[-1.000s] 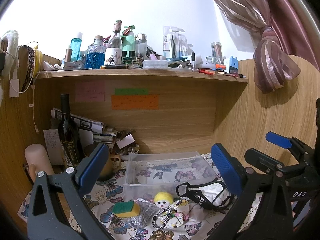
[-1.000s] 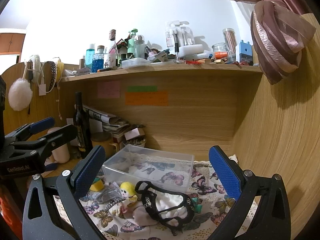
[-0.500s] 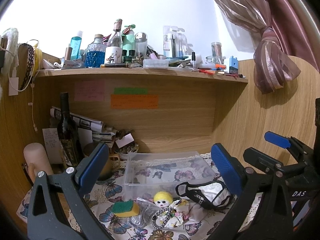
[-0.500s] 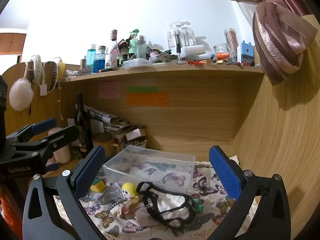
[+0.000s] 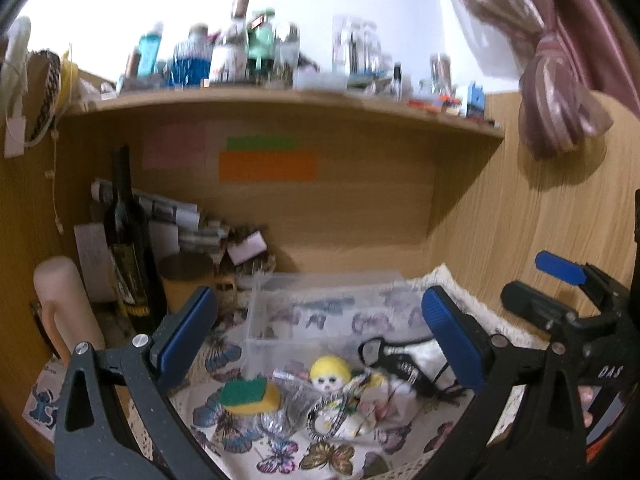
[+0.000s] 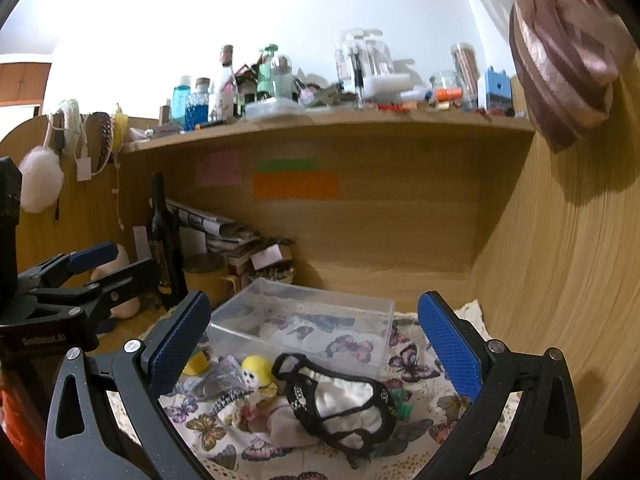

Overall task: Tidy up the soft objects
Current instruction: 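Grasp the green-yellow sponge with the left gripper while the right gripper grasps the black lace eye mask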

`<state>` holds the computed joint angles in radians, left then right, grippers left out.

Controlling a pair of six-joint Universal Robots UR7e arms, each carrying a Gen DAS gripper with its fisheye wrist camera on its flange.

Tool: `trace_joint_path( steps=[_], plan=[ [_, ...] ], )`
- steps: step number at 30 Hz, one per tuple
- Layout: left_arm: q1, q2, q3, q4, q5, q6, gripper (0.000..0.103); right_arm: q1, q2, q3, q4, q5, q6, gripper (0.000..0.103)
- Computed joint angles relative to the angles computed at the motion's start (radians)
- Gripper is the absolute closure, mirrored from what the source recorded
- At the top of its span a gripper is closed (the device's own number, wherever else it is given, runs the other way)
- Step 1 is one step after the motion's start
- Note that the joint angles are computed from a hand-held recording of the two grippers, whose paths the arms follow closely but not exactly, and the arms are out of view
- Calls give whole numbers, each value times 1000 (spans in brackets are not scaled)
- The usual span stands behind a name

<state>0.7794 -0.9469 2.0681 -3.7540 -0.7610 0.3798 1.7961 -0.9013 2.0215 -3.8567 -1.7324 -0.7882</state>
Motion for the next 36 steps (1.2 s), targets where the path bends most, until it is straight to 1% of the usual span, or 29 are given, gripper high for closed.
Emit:
trace_joint_path(
  steps=[3,4,5,7,9,10,11,13,16,20,23,26,30,31,32,33,34,35,36],
  plan=[
    [21,2,5,48,11,-29,0,-14,6,-6,30,-33,8,1],
    [28,6,7,56,22,-34,4,-20,8,-7,39,-42,9,3],
    [34,10,7,63,28,-37,11,-24,10,-10,54,-55,10,7],
    [50,9,6,113,49,-69,20,-34,15,-15,84,-81,13,12],
    [71,1,9,167,48,-109,24,-44,19,-22,124,-108,20,17],
    [84,-8,12,201,38,-131,29,-47,17,-23,137,-115,26,17],
    [94,-12,14,220,31,-141,32,-54,18,-25,156,-123,33,19],
    [114,-19,19,256,32,-164,32,-65,13,-26,188,-130,40,20],
    [136,-21,19,295,47,-196,32,-78,17,-28,207,-153,41,20],
    [174,-20,-16,385,46,-250,32,-92,25,-48,247,-187,59,20],
    [205,-14,-55,448,2,-273,32,-104,30,-76,297,-199,83,20],
    [224,4,-100,521,-2,-309,32,-110,31,-92,331,-192,98,22],
    [264,11,-146,622,-54,-384,31,-120,31,-120,408,-190,103,41],
    [271,13,-152,633,-60,-397,31,-121,34,-127,427,-187,107,44],
    [278,13,-157,647,-64,-412,32,-123,32,-130,444,-184,112,50],
    [281,11,-159,657,-72,-424,32,-125,33,-130,446,-185,111,53],
    [287,8,-154,642,-90,-423,32,-124,35,-131,442,-186,109,55],
    [290,14,-146,584,-99,-384,32,-124,37,-131,435,-188,104,61],
    [291,13,-140,569,-101,-377,33,-123,36,-127,429,-189,100,67]
  ],
)
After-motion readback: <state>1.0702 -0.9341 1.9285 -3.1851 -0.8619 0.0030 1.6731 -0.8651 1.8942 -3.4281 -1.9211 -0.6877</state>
